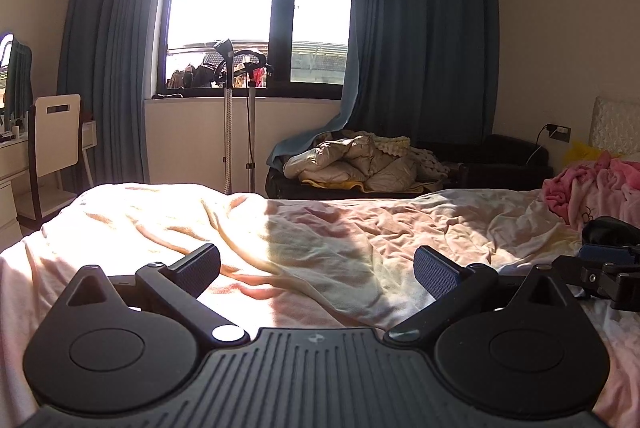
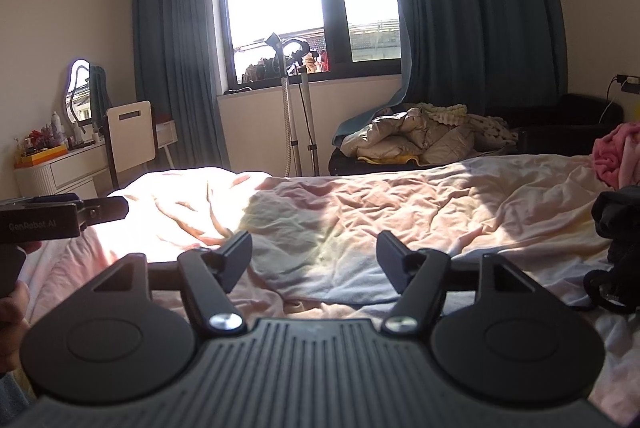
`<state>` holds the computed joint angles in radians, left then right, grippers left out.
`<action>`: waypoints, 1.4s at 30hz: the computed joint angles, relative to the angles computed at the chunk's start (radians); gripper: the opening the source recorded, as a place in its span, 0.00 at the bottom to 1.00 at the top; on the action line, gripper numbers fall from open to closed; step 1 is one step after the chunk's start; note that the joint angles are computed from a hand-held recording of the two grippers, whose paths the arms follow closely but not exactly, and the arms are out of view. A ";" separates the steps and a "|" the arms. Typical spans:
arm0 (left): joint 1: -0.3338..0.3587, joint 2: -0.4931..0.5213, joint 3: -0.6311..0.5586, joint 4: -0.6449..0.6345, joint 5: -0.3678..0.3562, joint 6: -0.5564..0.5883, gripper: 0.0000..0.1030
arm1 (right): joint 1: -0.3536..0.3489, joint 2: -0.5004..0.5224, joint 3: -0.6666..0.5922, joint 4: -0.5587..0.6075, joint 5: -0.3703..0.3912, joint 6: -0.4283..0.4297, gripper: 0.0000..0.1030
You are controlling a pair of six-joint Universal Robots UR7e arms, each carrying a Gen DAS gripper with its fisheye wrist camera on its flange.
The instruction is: Fold clothes
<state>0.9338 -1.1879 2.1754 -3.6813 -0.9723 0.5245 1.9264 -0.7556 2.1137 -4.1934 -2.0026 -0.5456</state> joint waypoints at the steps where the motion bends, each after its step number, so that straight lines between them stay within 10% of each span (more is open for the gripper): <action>1: -0.002 -0.004 0.003 0.004 0.001 -0.006 1.00 | 0.000 0.000 0.001 -0.004 0.001 -0.002 0.71; 20: -0.009 0.014 0.006 -0.012 0.021 0.011 1.00 | 0.004 0.015 -0.003 -0.041 -0.010 -0.045 1.00; 42: -0.015 0.007 0.012 -0.006 0.029 -0.004 1.00 | 0.000 0.028 -0.010 -0.050 -0.035 -0.005 1.00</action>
<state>0.9185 -1.1806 2.1876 -3.6872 -0.9431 0.5201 1.9260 -0.7280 2.1033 -4.2432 -2.0373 -0.5508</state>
